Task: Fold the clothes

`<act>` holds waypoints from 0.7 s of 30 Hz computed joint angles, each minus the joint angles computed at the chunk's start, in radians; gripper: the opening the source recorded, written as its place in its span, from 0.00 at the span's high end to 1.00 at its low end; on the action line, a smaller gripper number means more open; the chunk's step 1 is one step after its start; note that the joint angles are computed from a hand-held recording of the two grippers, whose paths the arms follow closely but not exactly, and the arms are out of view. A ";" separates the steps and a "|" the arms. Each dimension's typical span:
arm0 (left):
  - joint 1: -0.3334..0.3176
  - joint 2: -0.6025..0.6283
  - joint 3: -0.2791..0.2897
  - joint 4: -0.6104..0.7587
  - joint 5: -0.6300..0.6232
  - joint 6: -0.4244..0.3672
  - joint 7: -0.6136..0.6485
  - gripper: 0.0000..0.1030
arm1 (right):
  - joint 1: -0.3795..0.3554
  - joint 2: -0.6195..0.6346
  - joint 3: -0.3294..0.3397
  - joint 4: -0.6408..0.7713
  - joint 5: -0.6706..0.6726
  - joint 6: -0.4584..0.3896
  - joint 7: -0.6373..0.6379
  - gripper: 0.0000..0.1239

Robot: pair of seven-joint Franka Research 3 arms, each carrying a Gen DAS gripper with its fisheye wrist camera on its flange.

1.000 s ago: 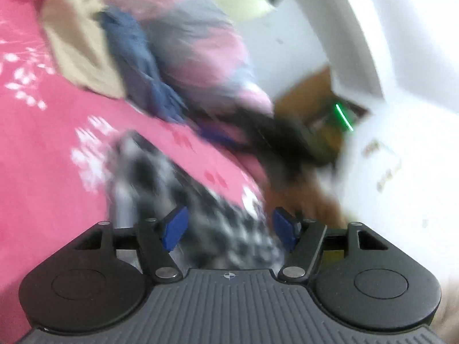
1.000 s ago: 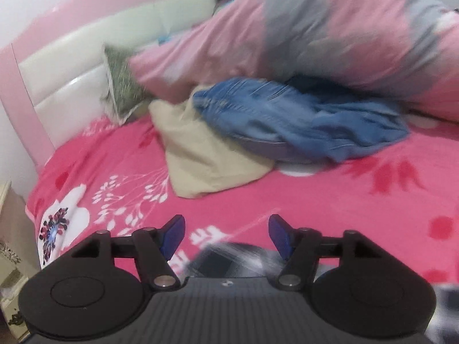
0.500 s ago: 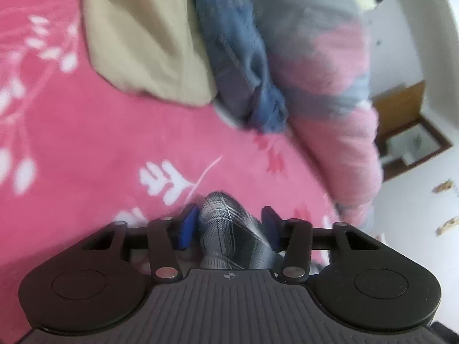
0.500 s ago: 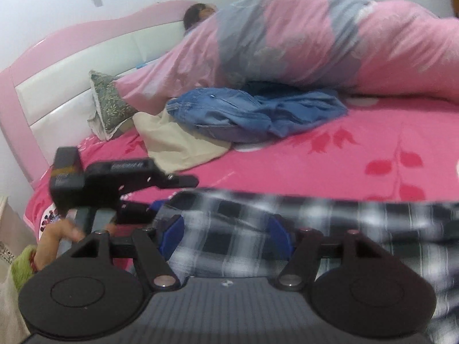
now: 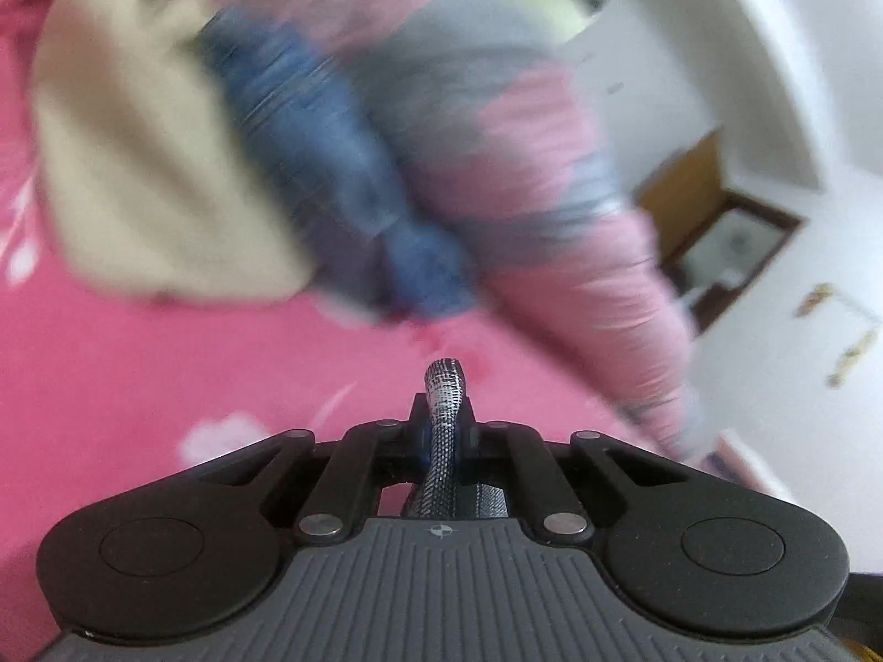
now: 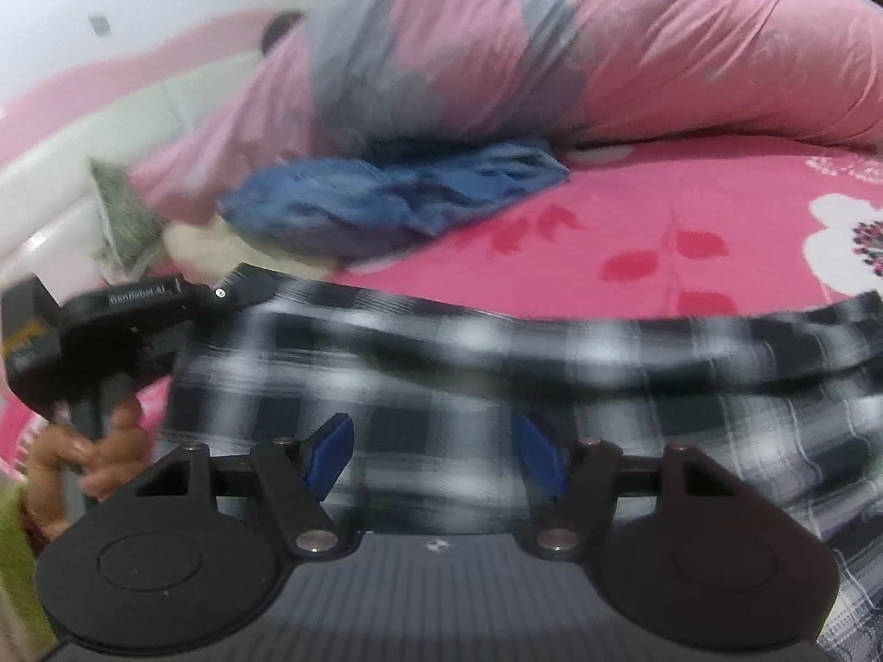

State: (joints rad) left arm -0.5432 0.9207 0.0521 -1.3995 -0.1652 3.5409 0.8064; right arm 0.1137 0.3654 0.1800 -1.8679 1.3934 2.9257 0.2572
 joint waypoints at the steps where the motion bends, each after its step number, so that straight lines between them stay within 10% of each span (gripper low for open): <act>1: 0.021 -0.001 -0.023 0.001 0.002 -0.038 -0.017 0.95 | 0.011 0.008 -0.007 0.000 -0.028 0.014 0.024 0.44; 4: 0.048 -0.002 -0.046 -0.003 0.028 -0.072 -0.071 0.95 | -0.003 0.011 0.013 0.012 0.004 0.030 -0.031 0.44; 8: -0.064 -0.012 0.102 -0.013 -0.011 -0.103 -0.078 0.95 | 0.023 0.057 0.001 0.091 -0.076 0.061 -0.008 0.45; 13: -0.101 0.007 0.159 0.014 -0.020 -0.135 -0.108 0.94 | 0.152 0.252 -0.189 0.291 -0.502 -0.043 0.508 0.48; 21: -0.079 0.020 0.151 0.041 0.049 -0.159 -0.173 0.91 | 0.128 0.176 -0.153 0.188 -0.600 0.082 0.591 0.54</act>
State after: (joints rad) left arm -0.6218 0.9402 0.2033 -1.3584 -0.1164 3.3818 0.6337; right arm 0.2415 0.5412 0.0270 -1.6795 0.7938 3.0080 0.8487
